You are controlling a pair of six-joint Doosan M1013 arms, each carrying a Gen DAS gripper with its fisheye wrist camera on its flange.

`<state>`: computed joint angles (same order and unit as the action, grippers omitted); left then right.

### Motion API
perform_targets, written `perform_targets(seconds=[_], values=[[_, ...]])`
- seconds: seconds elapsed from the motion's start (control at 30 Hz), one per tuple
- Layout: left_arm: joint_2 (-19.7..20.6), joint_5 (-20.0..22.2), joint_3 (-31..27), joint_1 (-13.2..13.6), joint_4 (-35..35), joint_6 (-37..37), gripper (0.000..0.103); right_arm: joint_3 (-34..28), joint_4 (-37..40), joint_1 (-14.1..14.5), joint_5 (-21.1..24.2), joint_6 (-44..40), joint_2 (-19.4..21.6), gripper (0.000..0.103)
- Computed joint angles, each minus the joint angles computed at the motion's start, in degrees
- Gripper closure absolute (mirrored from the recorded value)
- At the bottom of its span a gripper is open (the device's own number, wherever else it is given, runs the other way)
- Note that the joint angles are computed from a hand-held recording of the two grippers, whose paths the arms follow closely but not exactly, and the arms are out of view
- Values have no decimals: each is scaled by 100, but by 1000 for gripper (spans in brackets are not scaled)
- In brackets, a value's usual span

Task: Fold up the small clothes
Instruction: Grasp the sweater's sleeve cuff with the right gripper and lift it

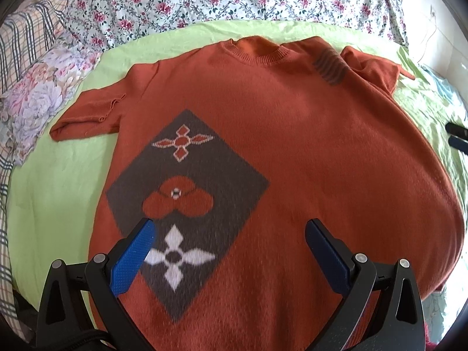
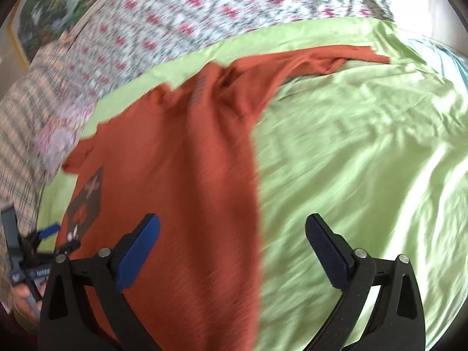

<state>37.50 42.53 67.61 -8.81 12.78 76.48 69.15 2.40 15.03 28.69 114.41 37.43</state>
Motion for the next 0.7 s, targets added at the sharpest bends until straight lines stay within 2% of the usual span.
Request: perform_targets(seconds=[0.1, 0.23, 0.33, 0.5, 0.63, 0.7], values=[[91, 52, -174, -1, 39, 14, 1, -71, 138, -243, -124, 157, 19, 14], [193, 49, -374, 27, -155, 77, 1, -373, -136, -582, -144, 812, 159, 32], [290, 140, -527, 30, -266, 145, 1, -798, -546, -771, 135, 1449, 380, 48], [517, 480, -839, 14, -427, 328, 1, -1807, -485, -1106, 431, 1814, 966, 48], [720, 829, -1141, 8, -337, 385, 1, -2917, -519, -1268, 996, 2107, 1616, 48], [794, 900, -1266, 17, -318, 383, 1, -3290, -303, -1356, 1121, 2197, 1861, 48]])
